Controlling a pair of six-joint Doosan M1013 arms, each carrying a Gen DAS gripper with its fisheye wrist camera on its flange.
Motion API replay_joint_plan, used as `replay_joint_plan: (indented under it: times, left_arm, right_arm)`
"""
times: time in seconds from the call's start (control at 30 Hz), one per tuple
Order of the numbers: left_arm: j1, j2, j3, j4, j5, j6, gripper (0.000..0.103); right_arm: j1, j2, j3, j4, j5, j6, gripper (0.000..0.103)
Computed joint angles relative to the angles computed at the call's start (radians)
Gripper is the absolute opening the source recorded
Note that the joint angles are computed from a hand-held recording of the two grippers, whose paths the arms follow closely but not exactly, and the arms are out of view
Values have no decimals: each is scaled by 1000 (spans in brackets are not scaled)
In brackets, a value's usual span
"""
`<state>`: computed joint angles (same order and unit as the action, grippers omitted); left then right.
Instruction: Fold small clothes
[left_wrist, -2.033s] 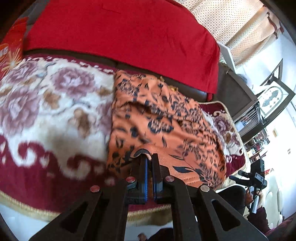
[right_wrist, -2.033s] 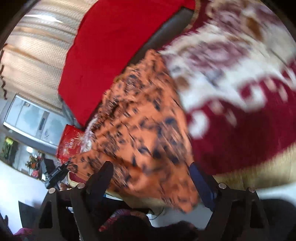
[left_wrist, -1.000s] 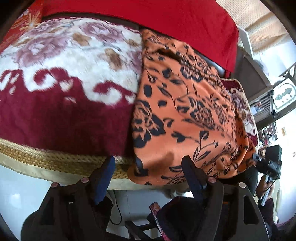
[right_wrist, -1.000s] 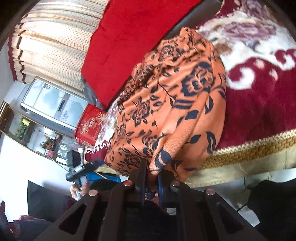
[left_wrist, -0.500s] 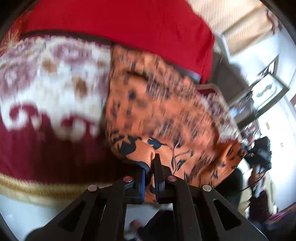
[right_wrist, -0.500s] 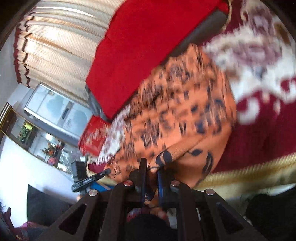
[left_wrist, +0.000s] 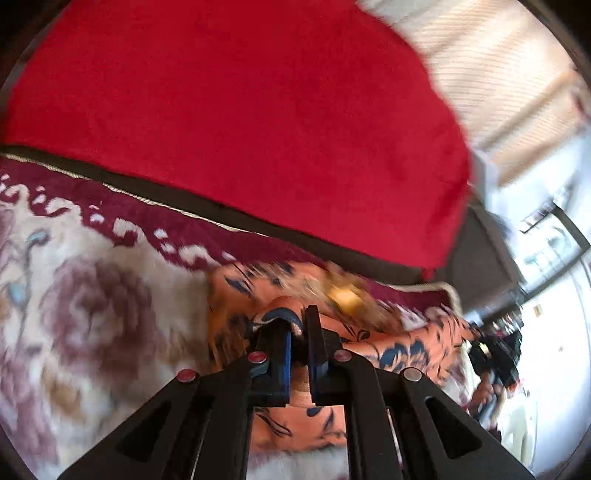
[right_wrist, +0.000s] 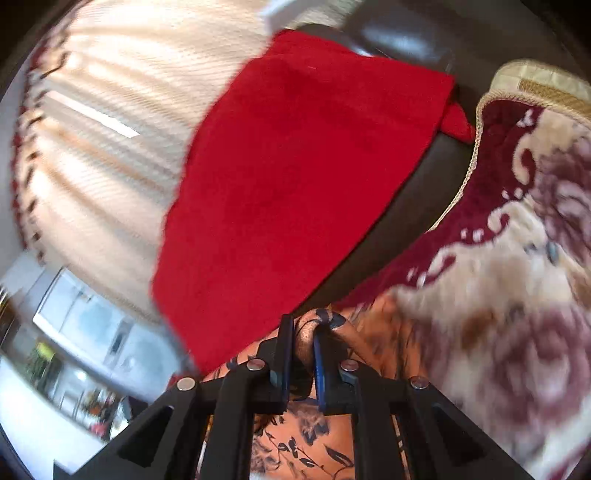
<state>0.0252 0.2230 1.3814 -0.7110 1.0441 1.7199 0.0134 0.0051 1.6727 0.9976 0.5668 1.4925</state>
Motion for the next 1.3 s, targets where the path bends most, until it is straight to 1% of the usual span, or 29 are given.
replay_joint_plan:
  times: [0.03, 0.1, 0.13, 0.17, 0.2, 0.23, 0.3, 0.33, 0.37, 0.4, 0.43, 0.47, 0.5, 0.53, 0.57, 0.6, 0.7, 0.73, 0.8, 0.83, 0.87, 0.9, 0.93, 0.97, 1.0, 1.07, 1.13, 1.23, 1.3]
  left_arm:
    - [-14, 42, -32, 48, 5, -59, 9]
    - [-27, 107, -66, 89, 35, -129, 9]
    - [-33, 135, -74, 114, 44, -172, 9]
    - [-31, 154, -66, 97, 45, -183, 9]
    - [-23, 158, -51, 68, 41, -175, 10]
    - [-11, 157, -23, 8, 17, -157, 10]
    - [15, 139, 28, -120, -24, -91, 10]
    - [33, 120, 65, -200, -59, -45, 11]
    - [42, 101, 92, -233, -98, -30, 14]
    - [51, 71, 131, -267, -172, -20, 30]
    - [62, 34, 179, -306, -259, -9, 57]
    - [69, 4, 216, -335, -320, -6, 66]
    - [73, -29, 250, -330, -373, -31, 69]
    - [75, -56, 266, -285, -384, -68, 69]
    - [75, -81, 281, -263, -374, -59, 69]
    - [71, -98, 292, -252, -366, -50, 69]
    - [39, -160, 332, -214, -301, -3, 70]
    - [18, -180, 350, -216, -278, 25, 70]
    - [-24, -213, 387, -221, -253, 65, 70]
    - [-40, -221, 397, -215, -244, 63, 71]
    - [-54, -228, 412, -216, -230, 47, 71]
    - [-59, -230, 421, -233, -214, 42, 74]
    - [-55, -227, 441, -287, -177, 53, 76]
    - [-55, -223, 447, -309, -164, 50, 77]
    - [-59, -215, 453, -310, -155, 7, 79]
    - [-61, -201, 461, -319, -157, -37, 79]
    - [-63, -183, 465, -342, -180, -67, 79]
    - [-69, -172, 465, -387, -251, -84, 82]
    - [-68, -162, 471, -429, -288, -81, 82]
  right_arm:
    - [-4, 39, -26, -10, 9, 18, 10]
    - [-8, 113, -64, -78, 24, 121, 12]
    - [-18, 143, -68, -45, 37, 136, 13]
    - [-29, 173, -61, 22, 48, 133, 13]
    - [-35, 190, -52, 55, 50, 142, 13]
    - [-39, 202, -37, 94, 45, 136, 13]
    - [-47, 210, 0, 218, 40, 58, 14]
    - [-51, 208, 9, 258, 42, 30, 14]
    - [-55, 204, 9, 272, 48, 15, 14]
    - [-60, 194, 9, 292, 48, -26, 14]
    - [-65, 187, 7, 303, 45, -56, 17]
    - [-62, 167, 14, 289, 9, -68, 36]
    - [-56, 138, 29, 254, -52, -53, 58]
    - [-51, 117, 44, 258, -93, -61, 92]
    - [-43, 87, 69, 286, -157, -91, 95]
    - [-35, 58, 84, 270, -194, -95, 95]
    - [-20, 8, 95, 196, -131, -103, 94]
    - [-4, -8, 106, 208, -112, -128, 95]
    - [19, -42, 143, 304, -50, -241, 95]
    - [31, -56, 157, 309, -32, -243, 95]
    - [42, -67, 176, 347, -10, -268, 95]
    - [51, -76, 205, 431, 26, -319, 95]
    - [56, -79, 226, 487, 57, -338, 95]
    - [64, -78, 247, 529, 91, -334, 95]
    - [71, -81, 267, 547, 105, -333, 94]
    - [89, -68, 278, 507, 120, -250, 94]
    - [98, -42, 280, 508, 128, -201, 93]
    - [111, -18, 269, 481, 83, -145, 93]
    - [119, -5, 272, 550, 38, -180, 93]
